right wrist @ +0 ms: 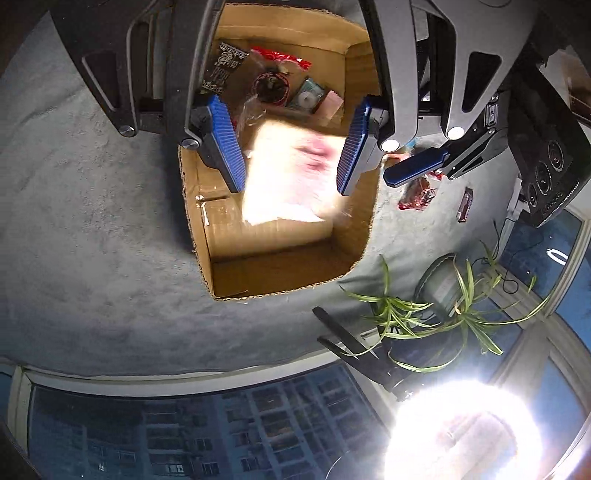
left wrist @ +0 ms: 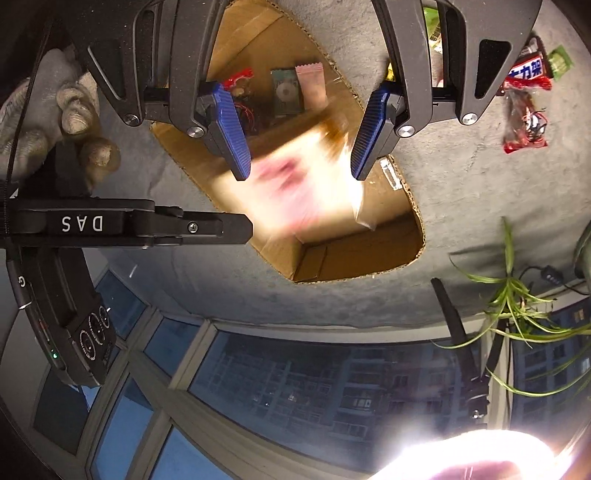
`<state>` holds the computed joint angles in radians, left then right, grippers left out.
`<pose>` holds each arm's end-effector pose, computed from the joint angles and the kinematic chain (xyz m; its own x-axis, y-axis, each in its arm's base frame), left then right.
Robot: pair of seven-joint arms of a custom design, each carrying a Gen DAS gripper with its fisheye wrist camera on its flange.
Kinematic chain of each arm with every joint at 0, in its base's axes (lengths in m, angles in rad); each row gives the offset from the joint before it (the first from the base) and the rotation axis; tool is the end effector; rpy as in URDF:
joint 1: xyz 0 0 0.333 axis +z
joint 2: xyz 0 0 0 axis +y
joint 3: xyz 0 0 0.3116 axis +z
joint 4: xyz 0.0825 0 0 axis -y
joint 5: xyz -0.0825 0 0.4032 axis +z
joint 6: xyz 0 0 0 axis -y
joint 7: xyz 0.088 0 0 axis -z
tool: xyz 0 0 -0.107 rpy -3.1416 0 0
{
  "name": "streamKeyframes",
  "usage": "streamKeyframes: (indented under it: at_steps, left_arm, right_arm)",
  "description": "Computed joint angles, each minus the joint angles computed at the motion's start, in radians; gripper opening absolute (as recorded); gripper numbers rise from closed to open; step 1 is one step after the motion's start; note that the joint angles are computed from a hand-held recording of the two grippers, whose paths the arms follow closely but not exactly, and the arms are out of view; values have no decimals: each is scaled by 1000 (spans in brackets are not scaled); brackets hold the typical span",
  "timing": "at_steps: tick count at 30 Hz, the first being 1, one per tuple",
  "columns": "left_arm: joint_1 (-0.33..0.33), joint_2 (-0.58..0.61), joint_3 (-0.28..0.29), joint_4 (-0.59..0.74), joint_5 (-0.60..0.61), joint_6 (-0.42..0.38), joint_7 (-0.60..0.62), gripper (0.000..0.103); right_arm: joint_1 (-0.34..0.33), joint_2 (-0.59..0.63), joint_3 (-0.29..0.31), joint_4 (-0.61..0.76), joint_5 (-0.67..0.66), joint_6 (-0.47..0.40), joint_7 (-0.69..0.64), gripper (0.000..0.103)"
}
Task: Organize snacks
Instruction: 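Lower the bread loaf into the cardboard box and open the right tool, then move the left tool to the blue-white chocolate bar while the right tool approaches the green egg-shaped pack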
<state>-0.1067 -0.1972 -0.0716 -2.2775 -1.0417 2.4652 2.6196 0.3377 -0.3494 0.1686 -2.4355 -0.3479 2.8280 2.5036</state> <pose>0.5251 -0.0943 0.4630 -0.5711 -0.7512 0.3310 -0.7025 0.2386 -0.6705 0.4258 0.2613 0.5015 -0.0153 -0.9609 -0.2765 -0.7430 0.1960 -0.6399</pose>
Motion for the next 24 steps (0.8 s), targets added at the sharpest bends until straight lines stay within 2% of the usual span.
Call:
streamKeyframes:
  at_steps: [9, 17, 20, 21, 23, 24]
  left_arm:
    - [18, -71, 40, -37, -20, -44, 51, 55]
    - [79, -108, 96, -60, 16, -90, 75, 55]
    - [115, -114, 116, -66, 41, -101, 72, 55]
    - [129, -115, 125, -68, 50, -102, 73, 55]
    - [157, -112, 141, -67, 68, -110, 72, 55]
    - [169, -108, 147, -65, 75, -115, 70, 55]
  right_arm:
    - [-12, 20, 76, 61, -118, -72, 87, 55]
    - [28, 78, 106, 116, -204, -76, 180, 55]
    - [57, 107, 102, 130, -217, -37, 188, 55]
    - [64, 117, 100, 135, -221, -24, 190, 57]
    - [65, 144, 115, 152, -267, 1, 225, 70]
    - [70, 157, 119, 164, -285, 7, 235, 70]
